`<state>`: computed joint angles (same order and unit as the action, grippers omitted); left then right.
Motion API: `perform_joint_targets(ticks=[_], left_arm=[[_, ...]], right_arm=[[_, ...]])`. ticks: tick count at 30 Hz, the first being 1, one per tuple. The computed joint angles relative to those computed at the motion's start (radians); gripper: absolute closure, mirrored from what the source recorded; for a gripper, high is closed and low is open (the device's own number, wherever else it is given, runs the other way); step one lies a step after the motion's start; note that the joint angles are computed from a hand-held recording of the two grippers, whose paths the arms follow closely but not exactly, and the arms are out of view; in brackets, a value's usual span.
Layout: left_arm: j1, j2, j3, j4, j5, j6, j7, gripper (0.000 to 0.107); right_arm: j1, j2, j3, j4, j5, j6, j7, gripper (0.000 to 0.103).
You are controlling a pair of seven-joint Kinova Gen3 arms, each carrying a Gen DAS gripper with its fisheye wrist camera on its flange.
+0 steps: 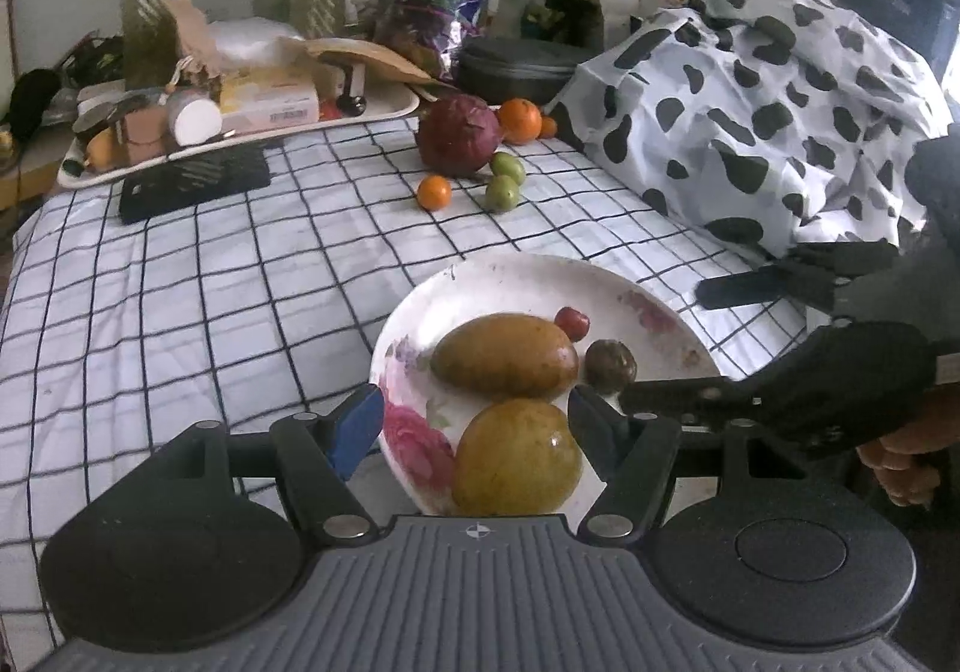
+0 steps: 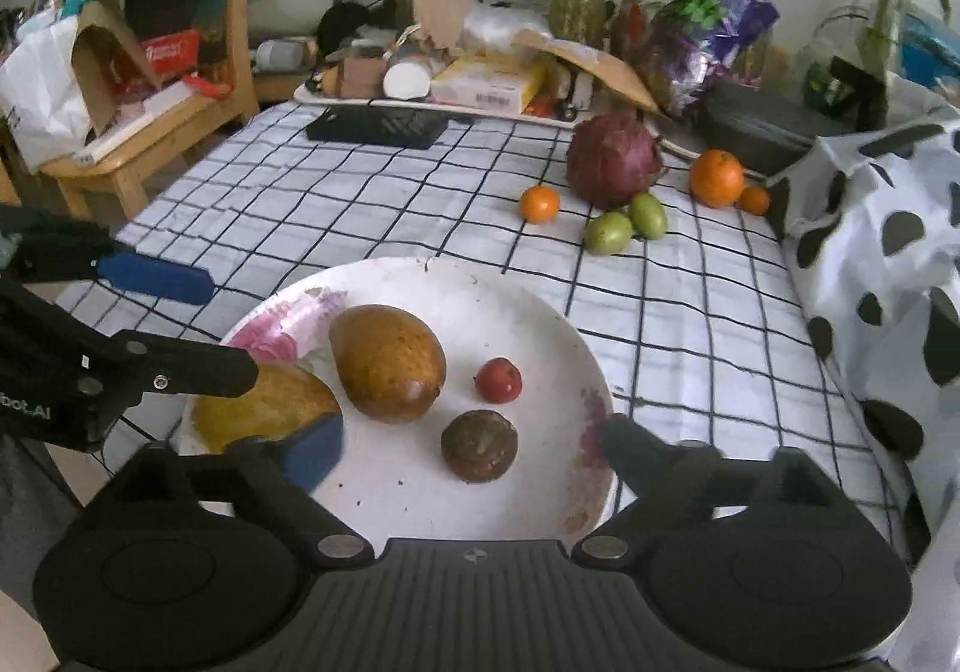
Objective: Organize fruits
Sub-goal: 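Carry both fruits to the plate and open both tools to release them, then withdraw both open tools from the plate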
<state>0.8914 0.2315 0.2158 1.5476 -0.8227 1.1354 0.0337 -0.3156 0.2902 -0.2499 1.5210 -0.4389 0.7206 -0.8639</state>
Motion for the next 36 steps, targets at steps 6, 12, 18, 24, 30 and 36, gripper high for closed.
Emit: perform_joint_targets(ticks=[6,12,18,24,30,36], left_arm=[[0.016,0.022,0.006,-0.043,0.042,0.061,-0.024,0.041],[0.032,0.041,0.001,-0.072,0.069,0.079,-0.069,0.041],[0.043,0.057,-0.012,-0.093,0.082,0.086,-0.106,0.041],[0.055,0.067,-0.021,-0.105,0.073,0.093,-0.125,0.041],[0.076,0.081,-0.033,-0.121,0.046,0.119,-0.125,0.031],[0.079,0.077,-0.036,-0.116,0.015,0.113,-0.120,0.031]], right_arm=[[-0.032,-0.041,0.031,0.036,0.061,0.001,-0.081,0.000],[-0.075,-0.059,0.050,0.057,0.171,-0.008,-0.177,0.000],[-0.078,-0.053,0.051,0.048,0.204,-0.002,-0.218,0.000],[-0.072,-0.052,0.046,0.048,0.207,-0.009,-0.227,0.000],[-0.071,-0.054,0.047,0.050,0.208,-0.024,-0.246,0.000],[-0.069,-0.050,0.052,0.044,0.208,-0.034,-0.282,0.000]])
